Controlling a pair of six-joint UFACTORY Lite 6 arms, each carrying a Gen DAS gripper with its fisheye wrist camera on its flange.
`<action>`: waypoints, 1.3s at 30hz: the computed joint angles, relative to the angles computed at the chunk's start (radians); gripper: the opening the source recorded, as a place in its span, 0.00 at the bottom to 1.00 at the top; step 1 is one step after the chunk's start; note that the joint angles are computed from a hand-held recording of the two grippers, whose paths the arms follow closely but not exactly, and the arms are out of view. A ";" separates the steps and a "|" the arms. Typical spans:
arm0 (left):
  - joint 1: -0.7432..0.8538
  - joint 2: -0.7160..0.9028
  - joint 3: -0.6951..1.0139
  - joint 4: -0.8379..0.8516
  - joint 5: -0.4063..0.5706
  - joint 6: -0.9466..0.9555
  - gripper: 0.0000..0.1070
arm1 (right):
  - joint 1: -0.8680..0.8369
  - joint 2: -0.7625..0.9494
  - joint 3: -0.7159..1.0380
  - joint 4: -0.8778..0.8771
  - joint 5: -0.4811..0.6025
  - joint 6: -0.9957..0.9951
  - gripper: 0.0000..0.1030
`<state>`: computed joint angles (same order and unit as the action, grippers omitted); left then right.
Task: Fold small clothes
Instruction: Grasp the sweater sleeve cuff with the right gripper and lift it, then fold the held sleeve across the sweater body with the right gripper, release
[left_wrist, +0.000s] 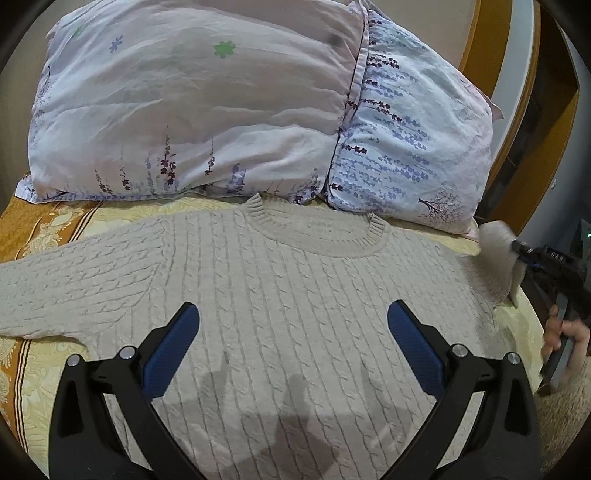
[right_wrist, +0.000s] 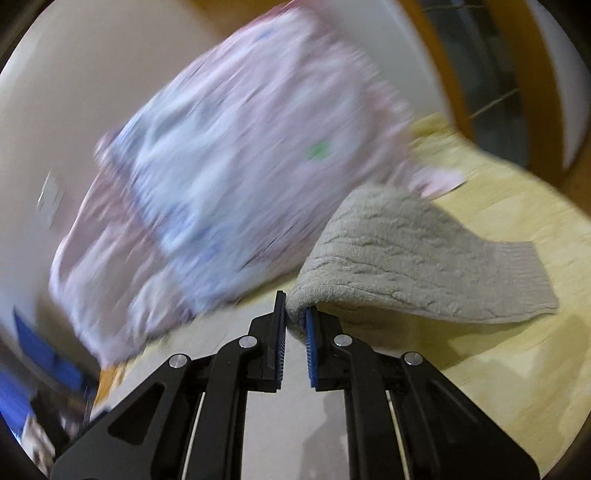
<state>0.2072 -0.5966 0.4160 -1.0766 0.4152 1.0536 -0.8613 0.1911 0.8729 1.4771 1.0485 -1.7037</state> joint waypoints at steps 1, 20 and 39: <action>0.002 0.004 0.001 -0.008 0.004 0.007 0.95 | 0.029 -0.019 -0.034 -0.009 -0.009 -0.011 0.10; 0.035 0.059 0.007 -0.129 0.086 0.143 0.95 | -0.008 0.160 -0.021 -0.078 0.067 0.241 0.39; 0.340 0.286 0.084 -0.280 0.431 0.344 0.95 | 0.268 -0.328 -0.232 0.142 -0.172 0.001 0.09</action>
<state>0.5471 -0.3110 0.5003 -1.3563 0.8457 1.3971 -0.5936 -0.1369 0.6412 1.6189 0.8766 -1.7022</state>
